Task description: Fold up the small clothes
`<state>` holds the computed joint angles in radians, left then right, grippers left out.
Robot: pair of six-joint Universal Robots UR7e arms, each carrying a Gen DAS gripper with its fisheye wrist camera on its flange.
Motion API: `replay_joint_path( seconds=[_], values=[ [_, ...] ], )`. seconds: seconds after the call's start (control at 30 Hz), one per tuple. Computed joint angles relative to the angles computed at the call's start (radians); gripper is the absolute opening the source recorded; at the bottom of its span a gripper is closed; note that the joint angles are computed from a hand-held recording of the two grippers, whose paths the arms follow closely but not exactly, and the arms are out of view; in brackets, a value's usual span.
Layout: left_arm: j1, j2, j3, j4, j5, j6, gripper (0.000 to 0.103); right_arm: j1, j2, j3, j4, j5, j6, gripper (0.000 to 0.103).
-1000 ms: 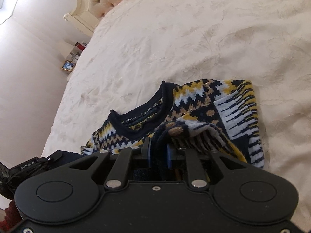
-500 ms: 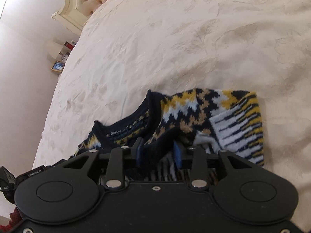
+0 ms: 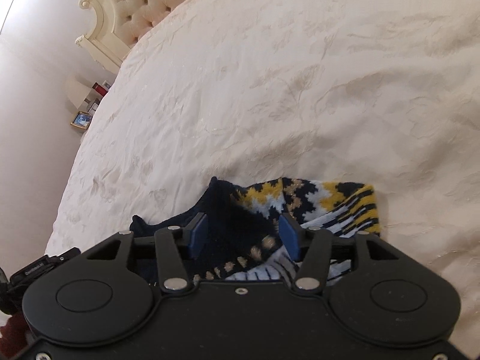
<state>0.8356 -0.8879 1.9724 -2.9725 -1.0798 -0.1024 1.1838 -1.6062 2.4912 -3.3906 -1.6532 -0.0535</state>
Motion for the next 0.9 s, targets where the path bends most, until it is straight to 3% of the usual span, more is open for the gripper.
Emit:
replay_joint_path(
  seconds=[0.17,0.27,0.37,0.57,0.8,0.83,0.9],
  values=[
    [-0.031,-0.018,0.041,0.062,-0.019,0.011,0.074,0.016,-0.010,0.008,0.024,-0.048,-0.053,0.063],
    [-0.041,-0.018,0.050,0.130,-0.029,0.008,0.087,0.031,-0.006,0.010,0.040,-0.080,-0.110,0.073],
    [-0.037,-0.008,0.045,0.179,-0.033,-0.005,0.091,0.046,0.012,0.011,0.026,-0.110,-0.170,0.081],
    [-0.015,0.016,0.017,0.191,0.010,-0.042,0.091,0.048,0.046,-0.023,0.052,-0.130,-0.240,0.083],
    [0.016,0.065,-0.055,0.223,0.056,0.021,0.090,0.048,0.096,-0.081,0.107,-0.150,-0.300,0.083],
    [0.018,0.073,-0.065,0.231,0.062,0.037,0.087,0.048,0.102,-0.088,0.115,-0.151,-0.309,0.083],
    [0.016,0.084,-0.076,0.245,0.076,0.069,0.063,0.050,0.114,-0.099,0.126,-0.153,-0.323,0.081]
  ],
)
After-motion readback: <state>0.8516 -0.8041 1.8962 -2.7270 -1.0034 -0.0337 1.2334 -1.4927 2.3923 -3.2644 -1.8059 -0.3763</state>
